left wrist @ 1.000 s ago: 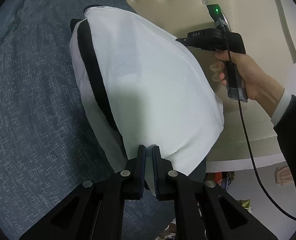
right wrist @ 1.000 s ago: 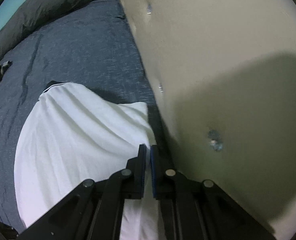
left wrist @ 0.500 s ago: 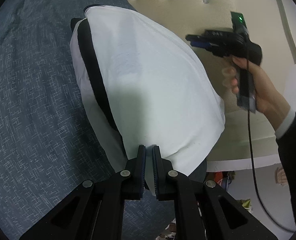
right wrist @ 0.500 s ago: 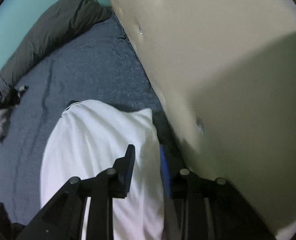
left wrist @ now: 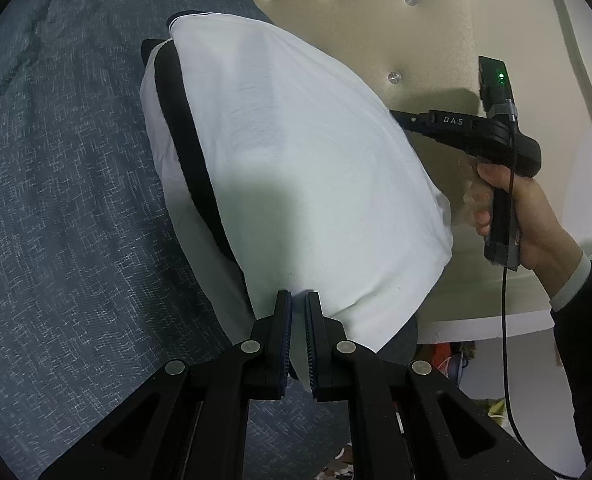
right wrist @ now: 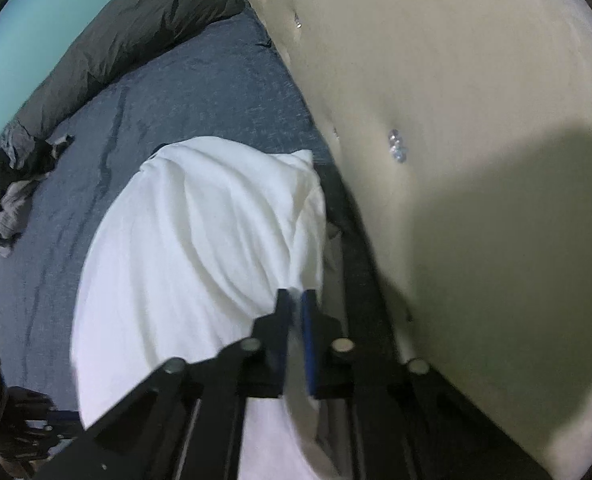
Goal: Fold clothes
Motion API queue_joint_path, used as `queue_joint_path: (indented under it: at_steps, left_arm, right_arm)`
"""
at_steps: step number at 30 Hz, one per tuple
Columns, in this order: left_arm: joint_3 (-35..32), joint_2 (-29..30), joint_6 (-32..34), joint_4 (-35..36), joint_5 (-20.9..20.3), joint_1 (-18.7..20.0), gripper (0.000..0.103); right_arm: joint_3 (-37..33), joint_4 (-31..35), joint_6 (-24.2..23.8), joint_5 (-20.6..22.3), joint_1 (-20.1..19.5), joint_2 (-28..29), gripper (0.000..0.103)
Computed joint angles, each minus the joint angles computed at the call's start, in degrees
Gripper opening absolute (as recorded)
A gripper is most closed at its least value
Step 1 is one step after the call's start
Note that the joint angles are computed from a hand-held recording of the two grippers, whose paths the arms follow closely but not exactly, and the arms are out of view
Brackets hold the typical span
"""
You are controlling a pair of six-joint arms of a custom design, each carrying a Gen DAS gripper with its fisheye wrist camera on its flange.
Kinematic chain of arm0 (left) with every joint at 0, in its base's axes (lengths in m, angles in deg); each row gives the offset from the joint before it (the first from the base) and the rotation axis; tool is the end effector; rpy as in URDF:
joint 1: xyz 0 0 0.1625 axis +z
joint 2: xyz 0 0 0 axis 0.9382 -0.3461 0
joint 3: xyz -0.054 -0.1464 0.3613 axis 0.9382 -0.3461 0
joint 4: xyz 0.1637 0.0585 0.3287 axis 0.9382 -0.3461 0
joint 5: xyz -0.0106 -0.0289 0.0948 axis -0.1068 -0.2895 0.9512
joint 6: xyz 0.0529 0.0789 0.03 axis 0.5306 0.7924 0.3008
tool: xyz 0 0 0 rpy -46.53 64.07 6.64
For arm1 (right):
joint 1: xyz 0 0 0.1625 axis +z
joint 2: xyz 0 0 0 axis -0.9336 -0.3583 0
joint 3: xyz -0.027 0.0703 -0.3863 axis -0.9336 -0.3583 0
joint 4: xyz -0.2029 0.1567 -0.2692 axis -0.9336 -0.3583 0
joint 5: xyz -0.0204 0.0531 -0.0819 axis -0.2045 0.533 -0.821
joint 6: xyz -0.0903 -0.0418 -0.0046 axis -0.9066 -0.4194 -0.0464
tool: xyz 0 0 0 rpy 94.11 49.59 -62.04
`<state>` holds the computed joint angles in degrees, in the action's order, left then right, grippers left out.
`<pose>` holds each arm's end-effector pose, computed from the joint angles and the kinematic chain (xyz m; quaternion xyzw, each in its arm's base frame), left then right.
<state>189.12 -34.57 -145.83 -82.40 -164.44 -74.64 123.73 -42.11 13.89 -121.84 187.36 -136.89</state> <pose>-0.2757 -0.1149 0.1999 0.1346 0.9906 -0.0230 0.0022 0.3422 -0.4782 0.2037 0.2408 -0.9187 0.0746 0.3042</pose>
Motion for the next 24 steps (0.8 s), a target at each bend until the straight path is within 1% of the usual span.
queue_joint_path:
  at_steps: [5,8,9,12,13,14,16,17,18,19,21,24]
  left_arm:
    - [0.15,0.55,-0.97,-0.27,0.27,-0.89,0.007]
    - [0.88,-1.25,-1.65,1.03,0.32,-1.52,0.007]
    - [0.85,-1.41,-1.79,1.30,0.35,-1.63,0.007]
    - [0.37,-0.73,-0.97,1.70,0.41,-1.09,0.007]
    - [0.30,-0.87,-0.92,1.98,0.34,-1.11,0.007]
    - [0.60,-2.19,-1.46,3.16,0.33,-1.71,0.007]
    - [1.22,-3.43,-1.71,3.90,0.49,-1.80,0.007]
    - [1.45,-2.08,-1.75,2.06,-0.61,-0.14,0.008]
    - [1.94,1.66,0.60,-2.18,0.70,0.95,0.008]
    - [1.98,3.38,1.10,-4.02,0.79,1.63,0.009]
    - [2.09,2.85,0.85,-3.59,1.04,1.67,0.009]
    - [1.94,2.43,0.86,-2.63,1.55,1.57,0.010]
  right_arm:
    - [0.54,-2.72,-0.27,-2.68,0.44,0.09,0.001]
    - [0.88,-3.72,-0.09,-4.48,0.43,0.15,0.001]
    - [1.03,-4.03,0.09,-4.35,0.30,0.05,0.001]
    - [1.48,-5.53,-0.35,-2.84,0.16,-0.47,0.001]
    - [1.53,-5.29,0.41,-1.80,-0.03,-0.98,0.002]
    - [1.68,-5.10,1.32,-0.42,-0.30,-1.61,0.002]
    - [2.33,-4.61,3.47,0.89,-0.38,-3.12,0.003]
    - [3.03,-5.43,2.80,1.95,-0.36,-4.00,0.007]
    - [3.64,-5.74,1.90,2.47,-0.18,-4.75,0.017]
    - [4.19,-5.35,1.53,2.65,-0.04,-5.61,0.019]
    - [5.86,-3.58,2.11,4.37,-0.15,-8.38,0.019]
    - [8.41,-2.24,2.80,4.37,0.17,-11.76,0.019]
